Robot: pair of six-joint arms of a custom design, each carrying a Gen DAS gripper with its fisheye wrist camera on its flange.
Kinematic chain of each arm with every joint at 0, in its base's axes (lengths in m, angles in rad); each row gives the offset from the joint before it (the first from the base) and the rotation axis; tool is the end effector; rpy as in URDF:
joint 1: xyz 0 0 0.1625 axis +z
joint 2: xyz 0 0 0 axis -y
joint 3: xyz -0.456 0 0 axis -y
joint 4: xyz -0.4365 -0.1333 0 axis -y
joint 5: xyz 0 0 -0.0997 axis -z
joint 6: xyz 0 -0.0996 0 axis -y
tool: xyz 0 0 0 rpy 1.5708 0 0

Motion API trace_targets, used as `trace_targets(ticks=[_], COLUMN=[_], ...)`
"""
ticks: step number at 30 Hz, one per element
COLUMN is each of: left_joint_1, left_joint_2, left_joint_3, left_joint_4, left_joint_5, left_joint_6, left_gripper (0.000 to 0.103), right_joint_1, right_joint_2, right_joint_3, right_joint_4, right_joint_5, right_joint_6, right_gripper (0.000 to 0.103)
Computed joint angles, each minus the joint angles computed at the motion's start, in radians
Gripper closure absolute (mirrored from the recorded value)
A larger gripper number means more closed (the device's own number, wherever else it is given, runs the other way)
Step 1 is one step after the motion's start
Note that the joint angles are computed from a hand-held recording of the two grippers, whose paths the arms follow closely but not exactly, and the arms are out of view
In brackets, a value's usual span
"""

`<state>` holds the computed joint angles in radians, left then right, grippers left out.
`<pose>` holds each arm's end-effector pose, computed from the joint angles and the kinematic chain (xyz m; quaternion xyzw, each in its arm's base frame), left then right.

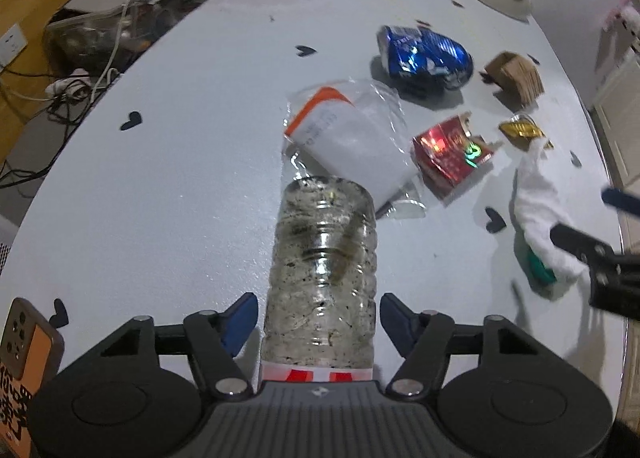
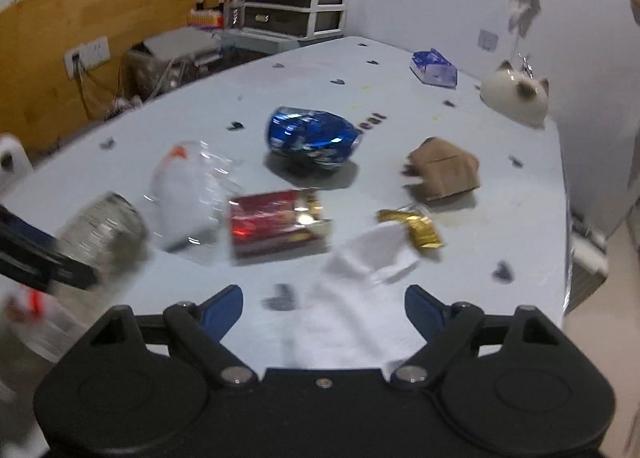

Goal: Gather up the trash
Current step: 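Grasp the clear plastic bottle with the left tool while the right tool grasps the white tissue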

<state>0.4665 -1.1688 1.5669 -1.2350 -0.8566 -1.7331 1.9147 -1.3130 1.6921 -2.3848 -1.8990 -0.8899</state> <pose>-0.4505 -0.4492 0.2903 -0.1512 0.8705 -0.2716 0.3817 0.3151 -0.5796 0.3984 0.5286 -0.8062 0.1620 0.2110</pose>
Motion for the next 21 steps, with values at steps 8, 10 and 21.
trace_targets(ticks=[8,10,21], left_joint_1=[0.011,0.013,-0.003], left_joint_2=[-0.009,-0.012,-0.033], left_joint_3=[0.013,0.015,0.043], left_joint_4=[-0.029,-0.036,-0.061], left_joint_5=[-0.029,-0.029,-0.015], left_joint_6=[0.070,0.078,0.030], left_gripper=[0.042,0.042,0.043], right_joint_1=[-0.034,-0.043,-0.025], right_joint_2=[0.105,0.125,0.098], right_joint_3=[-0.145,-0.168,-0.105], right_joint_4=[0.265,0.289,0.204], right_joint_5=[-0.047,-0.034,-0.046], right_joint_6=[-0.184,-0.170,0.055], right_gripper=[0.016,0.018,0.084])
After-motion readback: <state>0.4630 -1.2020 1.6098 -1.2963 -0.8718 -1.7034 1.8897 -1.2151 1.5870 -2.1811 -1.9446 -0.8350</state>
